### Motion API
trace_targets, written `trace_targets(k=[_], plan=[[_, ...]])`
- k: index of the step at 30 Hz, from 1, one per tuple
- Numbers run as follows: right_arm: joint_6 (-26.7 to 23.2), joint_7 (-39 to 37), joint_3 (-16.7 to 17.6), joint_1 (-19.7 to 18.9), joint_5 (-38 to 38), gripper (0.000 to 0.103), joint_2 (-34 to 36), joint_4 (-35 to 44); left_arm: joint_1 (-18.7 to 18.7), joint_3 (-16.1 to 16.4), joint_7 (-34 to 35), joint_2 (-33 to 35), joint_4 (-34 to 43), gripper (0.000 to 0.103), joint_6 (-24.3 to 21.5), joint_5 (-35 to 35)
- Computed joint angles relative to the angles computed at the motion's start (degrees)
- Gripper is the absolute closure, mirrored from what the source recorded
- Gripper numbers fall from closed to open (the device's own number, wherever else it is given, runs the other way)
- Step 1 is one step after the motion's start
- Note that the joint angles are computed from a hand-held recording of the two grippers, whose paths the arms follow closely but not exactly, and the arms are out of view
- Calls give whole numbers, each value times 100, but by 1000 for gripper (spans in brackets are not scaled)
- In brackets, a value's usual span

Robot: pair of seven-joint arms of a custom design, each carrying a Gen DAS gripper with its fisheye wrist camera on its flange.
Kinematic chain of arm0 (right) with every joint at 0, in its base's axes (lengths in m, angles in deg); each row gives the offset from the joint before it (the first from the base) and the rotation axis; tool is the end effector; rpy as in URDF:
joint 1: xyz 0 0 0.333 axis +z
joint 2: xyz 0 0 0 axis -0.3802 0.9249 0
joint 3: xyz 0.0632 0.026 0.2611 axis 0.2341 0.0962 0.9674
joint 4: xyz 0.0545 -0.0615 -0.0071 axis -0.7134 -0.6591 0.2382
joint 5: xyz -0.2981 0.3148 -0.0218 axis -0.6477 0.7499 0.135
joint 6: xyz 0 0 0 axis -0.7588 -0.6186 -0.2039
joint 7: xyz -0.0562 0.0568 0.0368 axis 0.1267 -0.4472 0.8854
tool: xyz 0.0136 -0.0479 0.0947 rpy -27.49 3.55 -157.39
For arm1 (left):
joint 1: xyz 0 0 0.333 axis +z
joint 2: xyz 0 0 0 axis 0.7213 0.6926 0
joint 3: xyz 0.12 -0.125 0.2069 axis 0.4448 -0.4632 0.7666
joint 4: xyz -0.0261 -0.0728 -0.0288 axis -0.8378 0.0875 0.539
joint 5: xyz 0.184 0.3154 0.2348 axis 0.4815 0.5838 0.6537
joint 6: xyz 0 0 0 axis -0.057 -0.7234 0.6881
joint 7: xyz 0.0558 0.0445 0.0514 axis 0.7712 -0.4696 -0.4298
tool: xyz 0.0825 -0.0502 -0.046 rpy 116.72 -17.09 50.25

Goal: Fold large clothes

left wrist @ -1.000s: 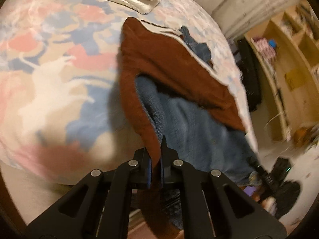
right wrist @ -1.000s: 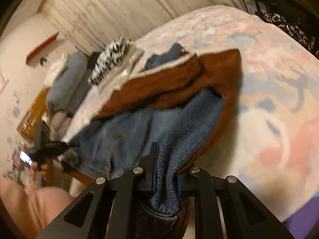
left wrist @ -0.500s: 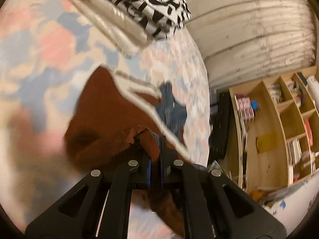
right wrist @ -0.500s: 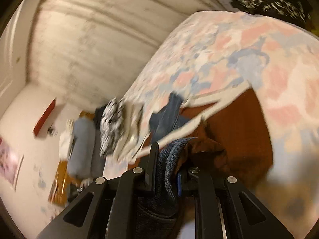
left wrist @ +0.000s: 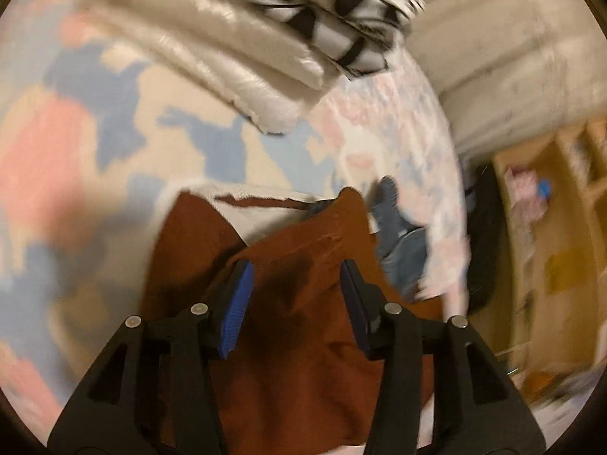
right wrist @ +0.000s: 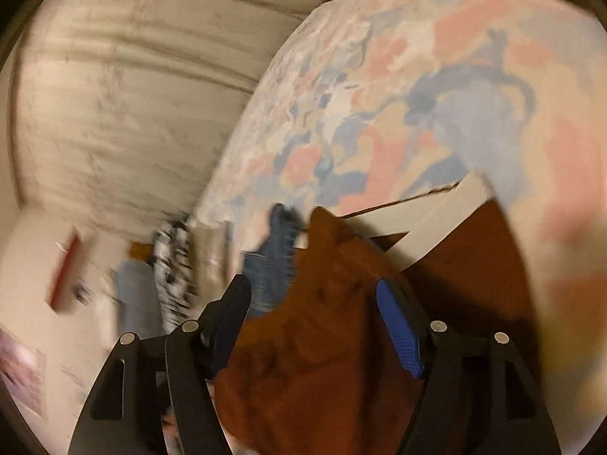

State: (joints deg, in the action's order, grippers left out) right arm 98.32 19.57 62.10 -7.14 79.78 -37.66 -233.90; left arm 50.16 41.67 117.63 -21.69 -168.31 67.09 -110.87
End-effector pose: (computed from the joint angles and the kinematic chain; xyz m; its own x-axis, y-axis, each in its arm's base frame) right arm 0.4966 0.0060 0.4076 -0.3865 -0.5897 -0.7091 -0.5527 0.7636 -0.3338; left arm 0.6767 -0.1170 0.3411 0.1223 -0.7920 0.5981 -0.9104 -0.3296 -0.2503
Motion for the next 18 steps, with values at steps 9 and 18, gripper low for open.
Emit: trace_targets(k=[9,18], plan=[[-808,2077,1880,-2048,-4548,33,571,622,-649,349,-265,301,361,59,250,3083],[-1422,2122,1540,-1730,-5394,83,2104,1877,-523,110,-45,997,1163,69,-50,3419]])
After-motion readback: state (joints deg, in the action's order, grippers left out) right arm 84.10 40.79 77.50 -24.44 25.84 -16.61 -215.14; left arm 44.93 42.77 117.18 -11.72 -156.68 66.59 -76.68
